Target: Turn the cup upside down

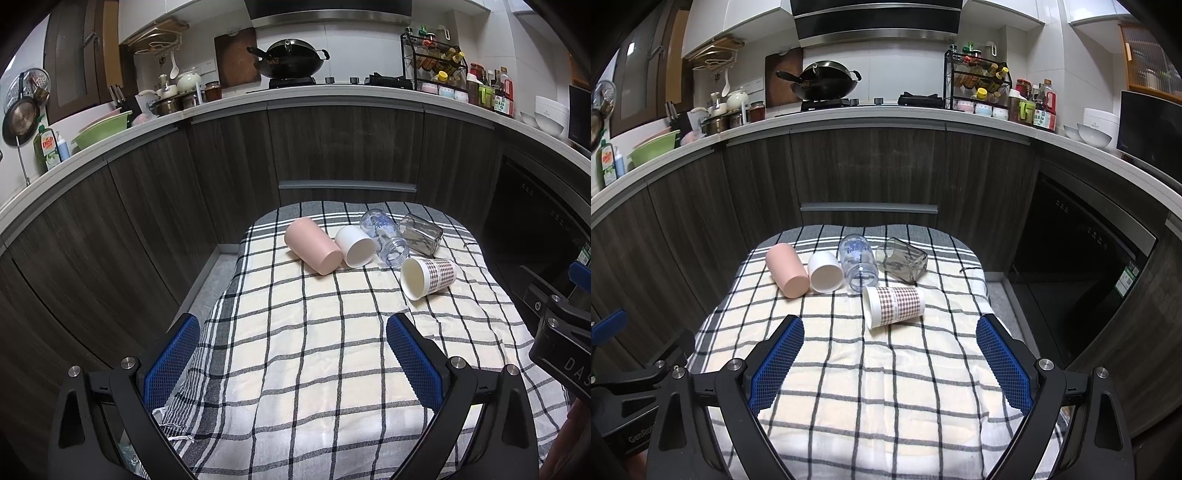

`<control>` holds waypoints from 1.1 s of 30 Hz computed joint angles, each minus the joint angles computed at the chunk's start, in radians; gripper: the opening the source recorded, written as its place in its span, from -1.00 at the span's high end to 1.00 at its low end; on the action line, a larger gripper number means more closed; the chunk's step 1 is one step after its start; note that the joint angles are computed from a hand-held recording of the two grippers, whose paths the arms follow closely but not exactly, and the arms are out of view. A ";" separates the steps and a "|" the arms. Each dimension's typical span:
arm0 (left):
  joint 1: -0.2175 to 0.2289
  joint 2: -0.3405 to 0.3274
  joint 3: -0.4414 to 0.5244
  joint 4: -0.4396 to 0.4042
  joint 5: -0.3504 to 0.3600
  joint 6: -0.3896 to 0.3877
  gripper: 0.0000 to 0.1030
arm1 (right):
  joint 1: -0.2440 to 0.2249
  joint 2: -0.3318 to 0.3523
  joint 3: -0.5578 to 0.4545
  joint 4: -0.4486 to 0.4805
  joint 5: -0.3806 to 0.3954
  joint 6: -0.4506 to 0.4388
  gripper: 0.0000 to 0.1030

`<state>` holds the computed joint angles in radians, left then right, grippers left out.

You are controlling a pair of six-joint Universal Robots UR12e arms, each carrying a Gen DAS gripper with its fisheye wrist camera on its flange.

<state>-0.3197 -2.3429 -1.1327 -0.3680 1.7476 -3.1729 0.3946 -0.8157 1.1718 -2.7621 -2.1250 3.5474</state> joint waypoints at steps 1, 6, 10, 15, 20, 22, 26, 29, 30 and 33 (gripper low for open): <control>0.001 0.000 0.000 -0.002 -0.002 -0.001 -1.00 | 0.000 0.000 0.001 0.000 0.000 0.000 -0.84; 0.001 -0.001 0.001 -0.008 -0.005 -0.004 -1.00 | 0.000 0.001 0.000 -0.001 0.000 0.002 -0.84; 0.000 0.000 -0.004 0.005 -0.003 0.002 -1.00 | 0.000 0.001 0.000 -0.002 0.000 0.002 -0.84; 0.002 -0.002 0.001 -0.004 -0.004 0.002 -1.00 | 0.000 0.001 0.000 -0.002 0.001 0.003 -0.84; 0.002 -0.003 0.001 -0.004 -0.005 0.003 -1.00 | -0.002 0.002 -0.001 -0.002 0.003 0.006 -0.84; 0.003 -0.003 0.002 -0.006 -0.007 0.003 -1.00 | -0.003 0.003 0.000 -0.002 0.004 0.009 -0.84; 0.004 -0.008 0.013 -0.017 -0.011 0.006 -1.00 | -0.005 0.008 -0.006 0.005 0.005 0.017 -0.84; 0.002 -0.012 0.022 -0.023 -0.009 0.006 -1.00 | -0.005 0.007 -0.005 0.005 0.007 0.017 -0.84; 0.002 -0.012 0.022 -0.024 -0.009 0.006 -1.00 | -0.005 0.007 -0.005 0.005 0.007 0.017 -0.84; 0.002 -0.013 0.025 -0.026 -0.009 0.007 -1.00 | -0.008 0.009 -0.007 0.005 0.009 0.019 -0.84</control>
<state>-0.3180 -2.3563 -1.1080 -0.3941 1.7391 -3.1656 0.3870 -0.8064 1.1653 -2.7567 -2.1162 3.5665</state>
